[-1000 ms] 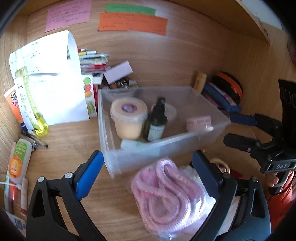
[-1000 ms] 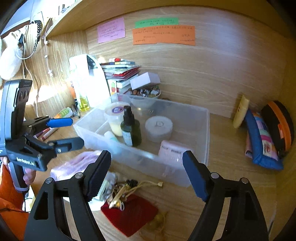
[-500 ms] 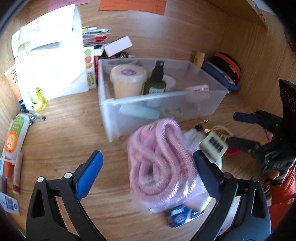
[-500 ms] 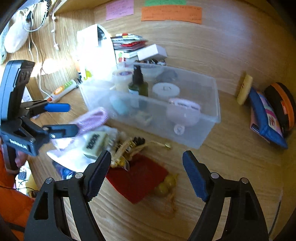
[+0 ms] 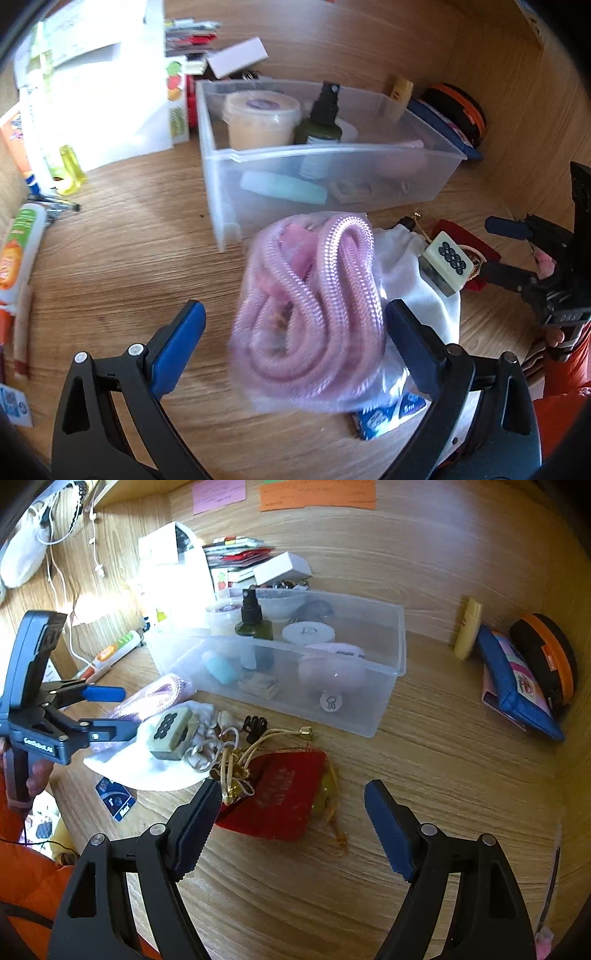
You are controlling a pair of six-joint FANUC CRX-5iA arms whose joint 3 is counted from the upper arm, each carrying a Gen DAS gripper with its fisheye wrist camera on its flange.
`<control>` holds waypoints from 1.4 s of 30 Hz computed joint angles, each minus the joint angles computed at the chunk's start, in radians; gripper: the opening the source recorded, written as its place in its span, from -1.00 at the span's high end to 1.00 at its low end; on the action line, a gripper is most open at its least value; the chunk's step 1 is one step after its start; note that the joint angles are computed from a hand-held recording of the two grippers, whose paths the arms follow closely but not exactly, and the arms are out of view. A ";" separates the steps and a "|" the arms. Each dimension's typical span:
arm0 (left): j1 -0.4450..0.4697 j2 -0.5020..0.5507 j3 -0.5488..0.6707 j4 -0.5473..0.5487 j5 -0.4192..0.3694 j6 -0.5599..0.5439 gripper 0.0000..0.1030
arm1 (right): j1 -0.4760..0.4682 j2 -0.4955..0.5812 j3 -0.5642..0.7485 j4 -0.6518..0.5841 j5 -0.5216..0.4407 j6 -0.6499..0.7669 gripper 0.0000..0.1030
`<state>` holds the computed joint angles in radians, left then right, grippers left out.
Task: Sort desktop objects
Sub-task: 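Grasp the bagged pink rope with the left gripper while the right grasps the red pouch, then lift the bagged pink rope and red pouch and carry both over the clear box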
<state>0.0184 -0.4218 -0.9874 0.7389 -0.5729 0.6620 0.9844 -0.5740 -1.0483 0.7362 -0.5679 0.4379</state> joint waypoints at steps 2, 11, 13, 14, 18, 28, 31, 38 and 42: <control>-0.007 0.027 0.010 0.016 -0.003 -0.015 -0.91 | 0.002 0.017 0.010 -0.022 0.003 0.023 -0.49; -0.013 0.073 0.005 0.129 -0.016 -0.120 -0.74 | 0.006 0.126 0.064 -0.104 0.013 0.113 -0.37; -0.017 0.064 -0.005 0.144 -0.006 -0.143 -0.58 | -0.001 0.130 0.063 -0.105 0.023 0.112 -0.16; -0.023 0.057 -0.010 0.144 0.007 -0.145 -0.55 | -0.003 0.126 0.062 -0.104 0.024 0.110 -0.01; -0.034 0.053 -0.022 0.178 0.021 -0.170 -0.34 | -0.033 0.094 0.064 -0.169 0.043 0.147 0.31; -0.059 -0.030 -0.076 0.191 0.091 -0.159 -0.13 | -0.064 -0.009 0.007 -0.128 0.058 0.065 0.67; -0.049 -0.070 -0.093 0.194 0.092 -0.150 0.02 | -0.062 -0.029 -0.006 -0.095 0.049 0.033 0.68; -0.003 -0.105 -0.101 0.181 0.070 -0.113 0.14 | -0.056 -0.127 -0.050 -0.006 0.015 -0.064 0.69; 0.024 -0.126 -0.119 0.220 0.051 -0.123 0.15 | -0.038 -0.188 -0.069 0.059 -0.028 -0.113 0.69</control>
